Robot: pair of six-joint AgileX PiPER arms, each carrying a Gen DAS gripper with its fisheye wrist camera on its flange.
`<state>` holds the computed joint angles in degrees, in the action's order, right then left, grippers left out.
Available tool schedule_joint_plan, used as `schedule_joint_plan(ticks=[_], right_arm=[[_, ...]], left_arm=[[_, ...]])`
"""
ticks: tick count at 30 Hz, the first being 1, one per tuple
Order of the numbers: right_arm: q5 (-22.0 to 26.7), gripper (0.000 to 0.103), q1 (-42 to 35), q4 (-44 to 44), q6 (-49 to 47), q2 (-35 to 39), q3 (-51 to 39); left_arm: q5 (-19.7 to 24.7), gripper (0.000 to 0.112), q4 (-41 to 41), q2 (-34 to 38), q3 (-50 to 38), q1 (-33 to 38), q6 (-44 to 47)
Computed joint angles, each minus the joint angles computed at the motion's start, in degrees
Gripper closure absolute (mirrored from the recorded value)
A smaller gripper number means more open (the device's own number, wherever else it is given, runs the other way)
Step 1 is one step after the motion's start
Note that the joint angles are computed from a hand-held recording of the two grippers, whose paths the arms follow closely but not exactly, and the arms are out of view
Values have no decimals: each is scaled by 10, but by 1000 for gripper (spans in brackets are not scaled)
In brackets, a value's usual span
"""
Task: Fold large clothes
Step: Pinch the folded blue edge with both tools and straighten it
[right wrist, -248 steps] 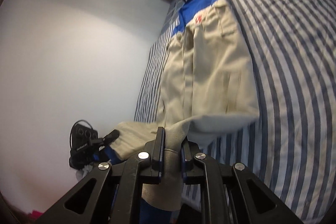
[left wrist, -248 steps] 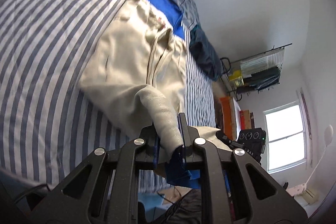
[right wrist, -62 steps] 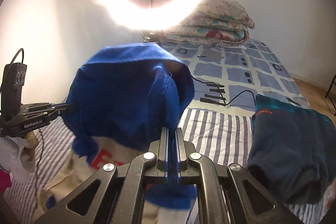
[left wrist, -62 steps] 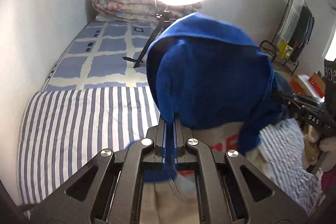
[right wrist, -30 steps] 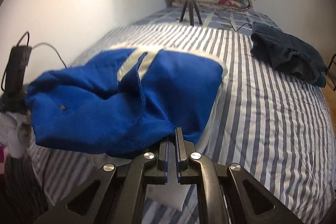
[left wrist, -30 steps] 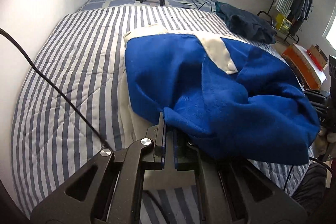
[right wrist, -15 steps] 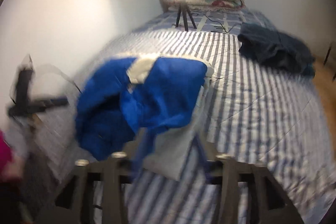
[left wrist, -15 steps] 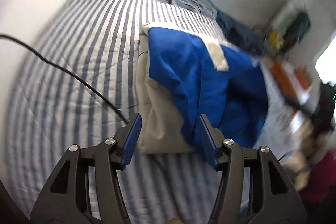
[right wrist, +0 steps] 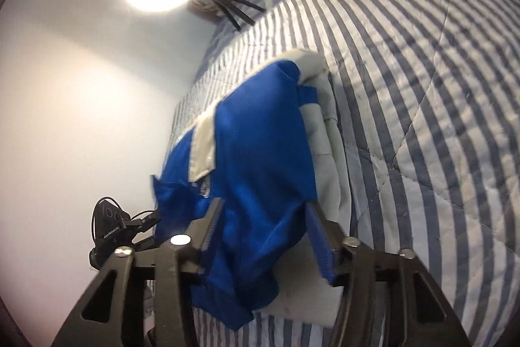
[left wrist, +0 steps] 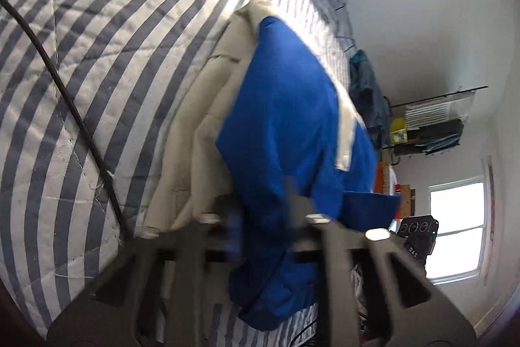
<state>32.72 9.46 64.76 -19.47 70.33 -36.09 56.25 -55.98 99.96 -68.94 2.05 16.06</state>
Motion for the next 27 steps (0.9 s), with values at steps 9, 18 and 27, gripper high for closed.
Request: schedule_joint_plan(ticks=[9,18,27], right_arm=[[-10,102,51,-144,121,-57,-14],[-38,103,75,-200,151,-28,13],[35,61,-30,-223,136,-99,-8]], left_arm=[[-13,111,44,-61,14,-17,18],[-47,111,90,-66,78,-19,46],[-7,111,145,-119,50,14,38]])
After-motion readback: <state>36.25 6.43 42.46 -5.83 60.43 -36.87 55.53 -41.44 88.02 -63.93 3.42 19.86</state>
